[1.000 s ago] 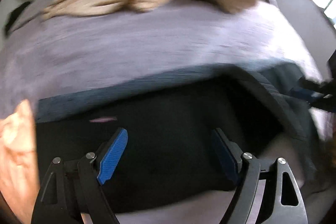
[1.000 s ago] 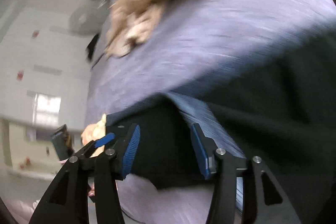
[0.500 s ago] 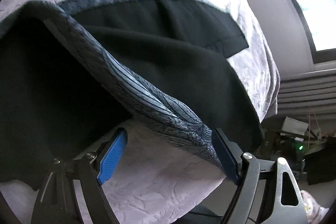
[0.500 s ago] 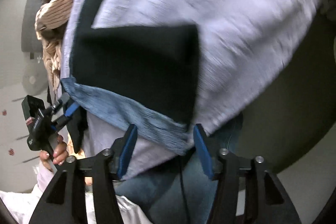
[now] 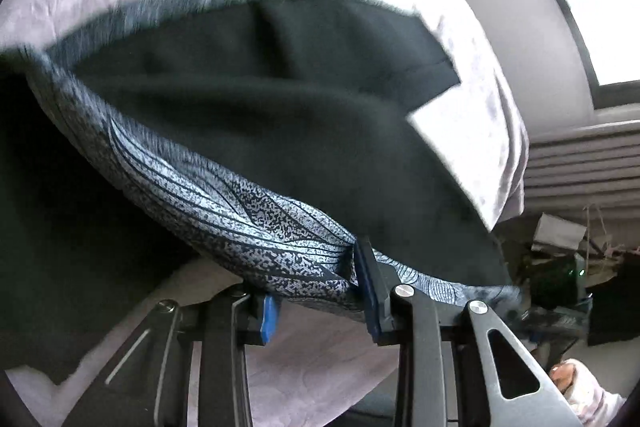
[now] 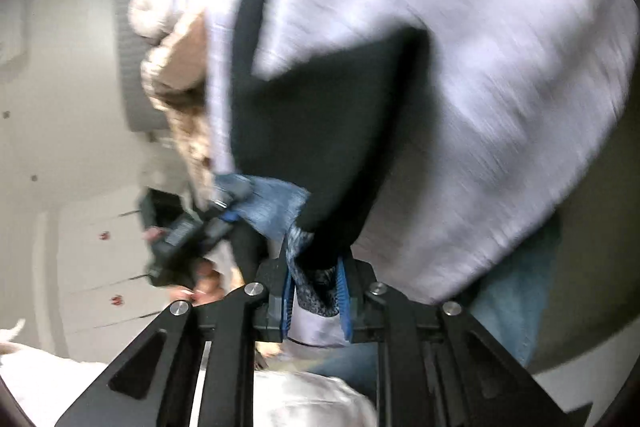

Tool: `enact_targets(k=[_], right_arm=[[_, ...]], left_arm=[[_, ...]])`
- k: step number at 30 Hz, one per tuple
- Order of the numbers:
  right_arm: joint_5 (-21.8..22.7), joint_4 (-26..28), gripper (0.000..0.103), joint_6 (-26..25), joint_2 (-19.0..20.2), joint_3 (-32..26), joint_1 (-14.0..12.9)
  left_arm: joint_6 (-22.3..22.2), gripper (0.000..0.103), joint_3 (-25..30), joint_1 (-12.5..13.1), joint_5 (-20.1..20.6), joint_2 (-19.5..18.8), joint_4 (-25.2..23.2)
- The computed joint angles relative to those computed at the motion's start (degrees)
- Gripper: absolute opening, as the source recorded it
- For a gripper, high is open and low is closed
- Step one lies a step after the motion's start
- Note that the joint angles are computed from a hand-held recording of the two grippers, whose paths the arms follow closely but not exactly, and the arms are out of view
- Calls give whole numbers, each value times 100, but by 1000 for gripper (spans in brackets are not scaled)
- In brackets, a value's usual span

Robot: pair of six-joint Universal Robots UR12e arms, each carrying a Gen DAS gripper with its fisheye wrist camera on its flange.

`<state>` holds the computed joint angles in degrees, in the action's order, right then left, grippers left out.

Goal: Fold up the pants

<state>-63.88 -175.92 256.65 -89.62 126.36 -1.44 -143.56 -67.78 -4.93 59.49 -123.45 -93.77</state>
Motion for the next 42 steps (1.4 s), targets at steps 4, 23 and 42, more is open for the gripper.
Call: enact_targets(k=[4,23,42], right_arm=[[104,1,20,-551,125,-476,-362],[-101,2945,76,-2382,1731,-2993,-1289],[-126,2021,28,-2111,1531,-2247,-1215]], left_arm=[[-149,35,284,-55,-248,-93,308],[1904,68,1496,-572,1683,-807,858],[-503,68,1267,-463,1444,-831,1360]])
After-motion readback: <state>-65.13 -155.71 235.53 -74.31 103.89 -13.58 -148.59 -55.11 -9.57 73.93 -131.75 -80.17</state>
